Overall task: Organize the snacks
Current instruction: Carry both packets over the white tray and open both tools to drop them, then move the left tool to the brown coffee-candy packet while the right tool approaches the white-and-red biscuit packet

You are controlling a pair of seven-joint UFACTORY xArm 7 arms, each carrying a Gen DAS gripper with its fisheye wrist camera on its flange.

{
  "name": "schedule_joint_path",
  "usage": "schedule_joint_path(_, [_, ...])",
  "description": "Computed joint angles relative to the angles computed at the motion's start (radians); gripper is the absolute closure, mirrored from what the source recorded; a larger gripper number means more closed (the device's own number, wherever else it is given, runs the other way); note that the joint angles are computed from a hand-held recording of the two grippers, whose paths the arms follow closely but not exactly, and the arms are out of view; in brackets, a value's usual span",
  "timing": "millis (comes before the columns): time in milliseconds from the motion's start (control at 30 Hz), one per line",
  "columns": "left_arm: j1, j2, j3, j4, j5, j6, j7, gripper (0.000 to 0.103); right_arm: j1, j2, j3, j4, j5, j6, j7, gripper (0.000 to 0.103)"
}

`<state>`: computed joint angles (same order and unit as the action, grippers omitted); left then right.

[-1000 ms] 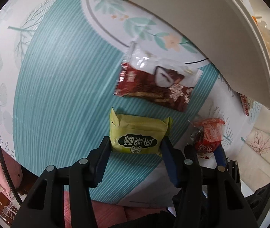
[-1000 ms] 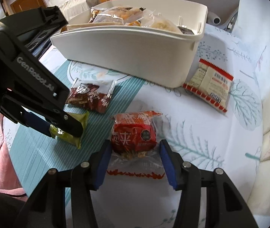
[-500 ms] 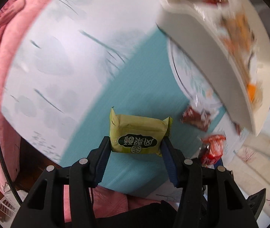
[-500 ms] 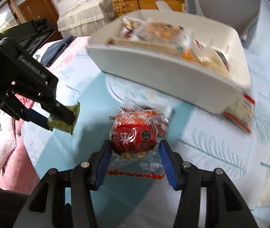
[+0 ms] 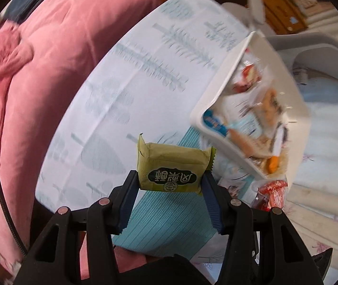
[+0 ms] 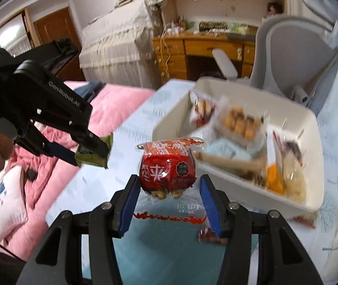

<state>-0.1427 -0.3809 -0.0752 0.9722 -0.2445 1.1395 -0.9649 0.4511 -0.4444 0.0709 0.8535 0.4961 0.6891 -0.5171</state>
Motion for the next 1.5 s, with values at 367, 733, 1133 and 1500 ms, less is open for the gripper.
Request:
schedule_joint_path(367, [0.003,0.163,0.041,0.192,-0.020,-0.047,0.322,0.050,-0.067,0.086,0.104,0.072,-0.197,-0.205,0.304,0.051])
schedule_joint_path(733, [-0.002,0.251,0.025,0.251,-0.063,-0.160,0.548,0.046,-0.142,0.145,0.131,0.089,-0.440,-0.269,0.598,0.049])
schedule_joint_path(1133, [-0.013,0.202,0.024,0.183,-0.144,-0.221,0.626,0.022,-0.179,0.095,0.139,0.097,-0.580,-0.155,0.776,0.031])
schedule_joint_path(1500, [-0.049,0.083,-0.020,0.059,-0.041,-0.226,0.531,0.022,-0.193,-0.001,0.095,0.031,-0.555,-0.097,0.739,0.031])
